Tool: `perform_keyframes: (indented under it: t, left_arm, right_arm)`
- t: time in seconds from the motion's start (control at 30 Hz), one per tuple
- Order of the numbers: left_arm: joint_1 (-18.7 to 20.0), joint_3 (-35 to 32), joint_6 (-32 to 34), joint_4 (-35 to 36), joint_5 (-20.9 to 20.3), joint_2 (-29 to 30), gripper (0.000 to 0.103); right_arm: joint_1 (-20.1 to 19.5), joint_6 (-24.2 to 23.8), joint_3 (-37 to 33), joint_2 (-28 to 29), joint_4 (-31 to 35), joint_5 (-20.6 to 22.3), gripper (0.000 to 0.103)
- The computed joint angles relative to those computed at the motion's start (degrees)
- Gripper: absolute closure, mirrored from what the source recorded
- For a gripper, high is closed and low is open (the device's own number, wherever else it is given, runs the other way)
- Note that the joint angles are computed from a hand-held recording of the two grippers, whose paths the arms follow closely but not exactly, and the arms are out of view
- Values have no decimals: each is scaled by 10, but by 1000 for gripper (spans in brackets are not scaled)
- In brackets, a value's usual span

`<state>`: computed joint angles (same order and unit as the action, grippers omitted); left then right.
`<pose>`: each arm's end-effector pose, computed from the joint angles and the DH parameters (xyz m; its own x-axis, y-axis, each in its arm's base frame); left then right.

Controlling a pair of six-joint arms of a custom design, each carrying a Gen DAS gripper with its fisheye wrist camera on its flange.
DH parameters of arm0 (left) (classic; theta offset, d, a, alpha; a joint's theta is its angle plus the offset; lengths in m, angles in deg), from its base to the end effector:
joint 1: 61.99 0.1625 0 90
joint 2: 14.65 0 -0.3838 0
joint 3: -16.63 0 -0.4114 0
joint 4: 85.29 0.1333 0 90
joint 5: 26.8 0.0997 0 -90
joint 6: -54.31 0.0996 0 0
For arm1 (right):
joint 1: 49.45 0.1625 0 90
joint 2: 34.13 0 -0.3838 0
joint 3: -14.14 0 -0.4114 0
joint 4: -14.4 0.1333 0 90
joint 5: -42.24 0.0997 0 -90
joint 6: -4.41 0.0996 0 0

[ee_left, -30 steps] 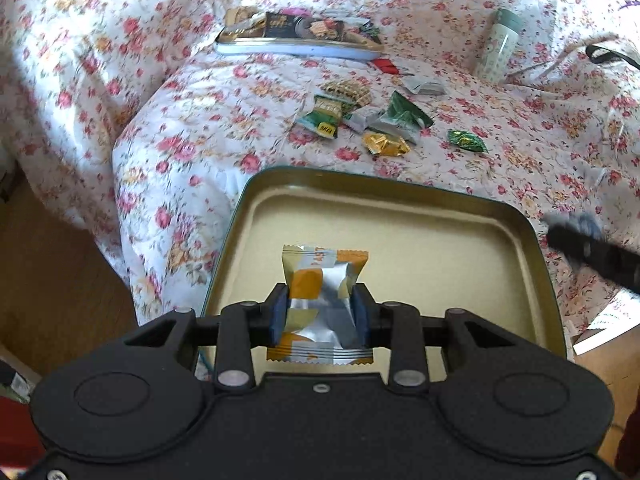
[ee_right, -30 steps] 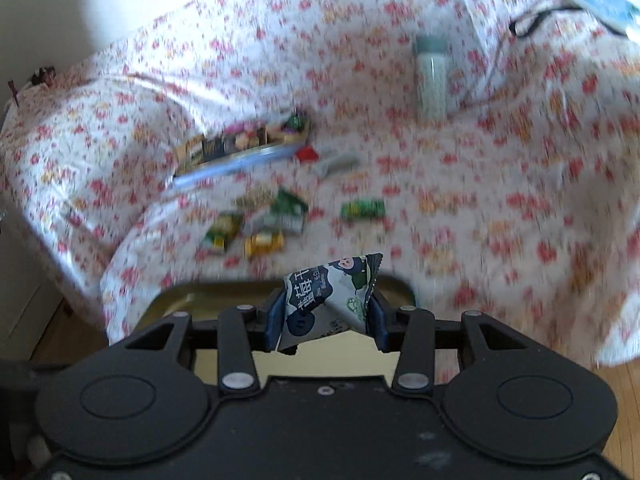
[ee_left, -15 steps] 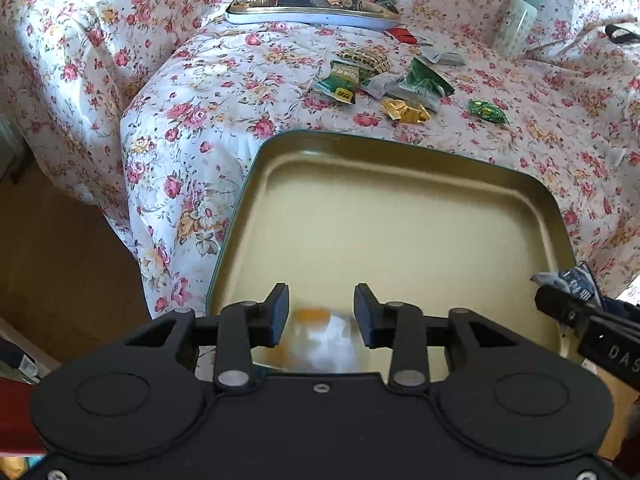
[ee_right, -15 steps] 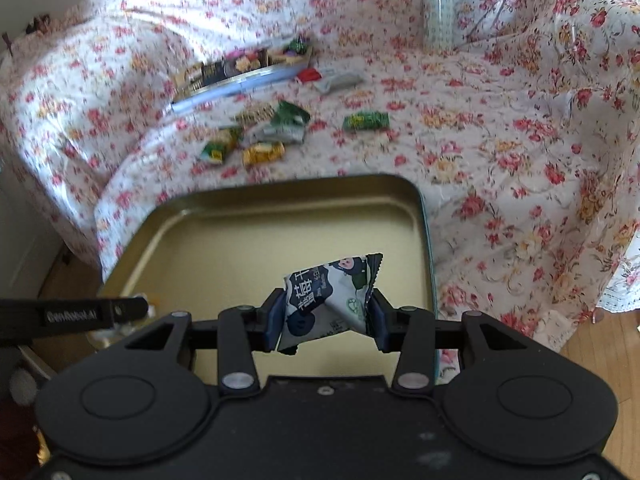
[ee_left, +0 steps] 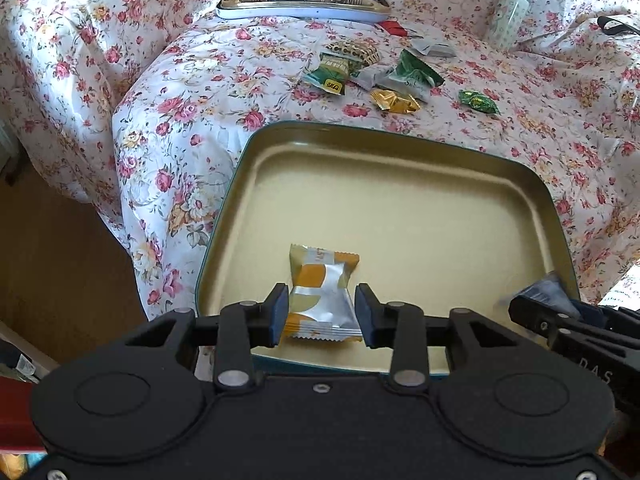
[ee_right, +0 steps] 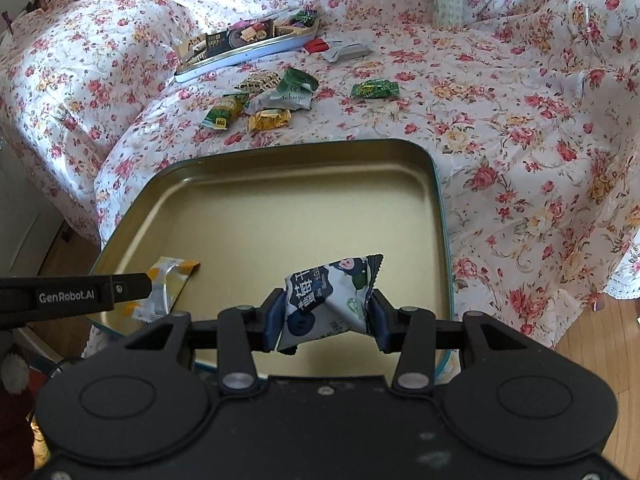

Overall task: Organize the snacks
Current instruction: 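Open both tools to drop the snacks into the gold tin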

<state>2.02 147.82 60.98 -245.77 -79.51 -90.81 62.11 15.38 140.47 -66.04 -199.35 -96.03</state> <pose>-0.0209 -0.4847 0.1482 -0.7315 0.3028 -0.6109 0.5108 0.8369 -0.1968 0.2068 -0.3629 -0.0538 -0.8006 0.2479 0.5455 -0.1712 0.7778 -0.6047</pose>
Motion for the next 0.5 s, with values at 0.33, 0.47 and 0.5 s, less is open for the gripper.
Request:
perform_keyframes:
  t: [0.33, 0.47, 0.5]
  left_arm:
    - [-4, 5, 12, -5, -1, -3, 57]
    - [-4, 5, 12, -4, -1, -3, 57]
    - [-4, 5, 12, -3, -2, -3, 57]
  right_arm:
    - [6, -20, -5, 6, -3, -3, 51]
    - [5, -24, -5, 6, -5, 0, 49]
    - [5, -25, -4, 7, -6, 1, 49]
